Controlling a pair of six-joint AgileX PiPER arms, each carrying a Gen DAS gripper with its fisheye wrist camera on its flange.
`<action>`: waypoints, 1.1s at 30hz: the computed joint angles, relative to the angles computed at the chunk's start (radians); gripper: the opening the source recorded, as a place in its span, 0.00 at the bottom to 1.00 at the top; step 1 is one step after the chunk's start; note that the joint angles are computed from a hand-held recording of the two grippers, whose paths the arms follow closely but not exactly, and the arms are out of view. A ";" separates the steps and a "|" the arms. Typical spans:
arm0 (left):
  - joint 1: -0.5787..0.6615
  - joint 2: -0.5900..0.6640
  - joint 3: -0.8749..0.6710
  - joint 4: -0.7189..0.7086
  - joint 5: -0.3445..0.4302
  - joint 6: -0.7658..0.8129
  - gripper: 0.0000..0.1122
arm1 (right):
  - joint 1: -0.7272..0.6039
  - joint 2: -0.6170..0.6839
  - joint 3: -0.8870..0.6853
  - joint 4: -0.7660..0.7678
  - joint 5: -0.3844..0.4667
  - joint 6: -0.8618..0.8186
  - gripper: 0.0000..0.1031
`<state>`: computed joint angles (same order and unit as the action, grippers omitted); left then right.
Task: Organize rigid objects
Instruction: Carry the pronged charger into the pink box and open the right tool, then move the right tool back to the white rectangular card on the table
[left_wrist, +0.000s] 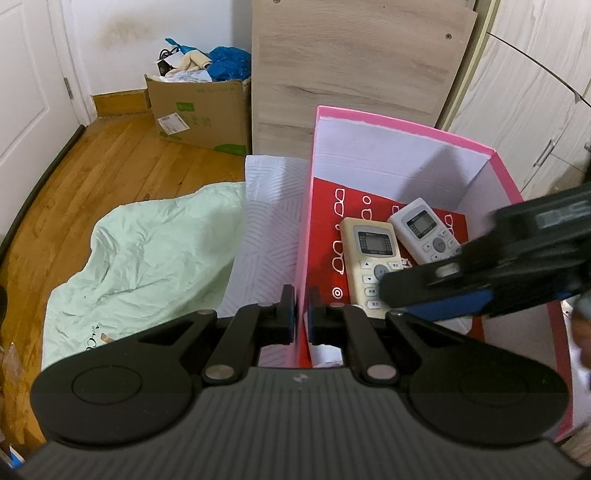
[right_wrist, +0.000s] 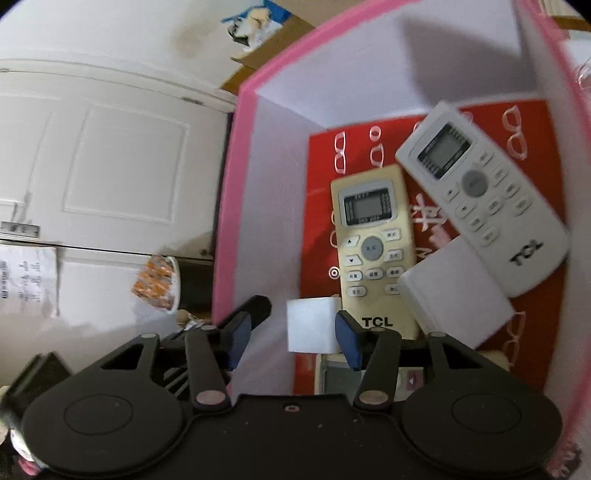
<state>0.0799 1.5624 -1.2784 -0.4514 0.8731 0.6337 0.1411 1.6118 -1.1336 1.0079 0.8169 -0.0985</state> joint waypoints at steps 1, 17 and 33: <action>-0.002 -0.001 0.001 0.002 -0.002 -0.002 0.05 | -0.007 -0.037 0.008 -0.026 0.001 -0.008 0.55; -0.029 -0.013 0.011 0.043 -0.022 -0.047 0.05 | -0.327 -0.510 0.150 -0.285 0.103 -0.385 0.63; -0.030 -0.010 -0.001 0.052 -0.012 -0.065 0.05 | -0.316 -0.343 0.313 -0.682 -0.027 -0.081 0.65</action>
<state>0.0503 1.5524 -1.2793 -0.3993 0.8613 0.5689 -0.1748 1.2683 -0.8210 0.3258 0.7901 -0.1795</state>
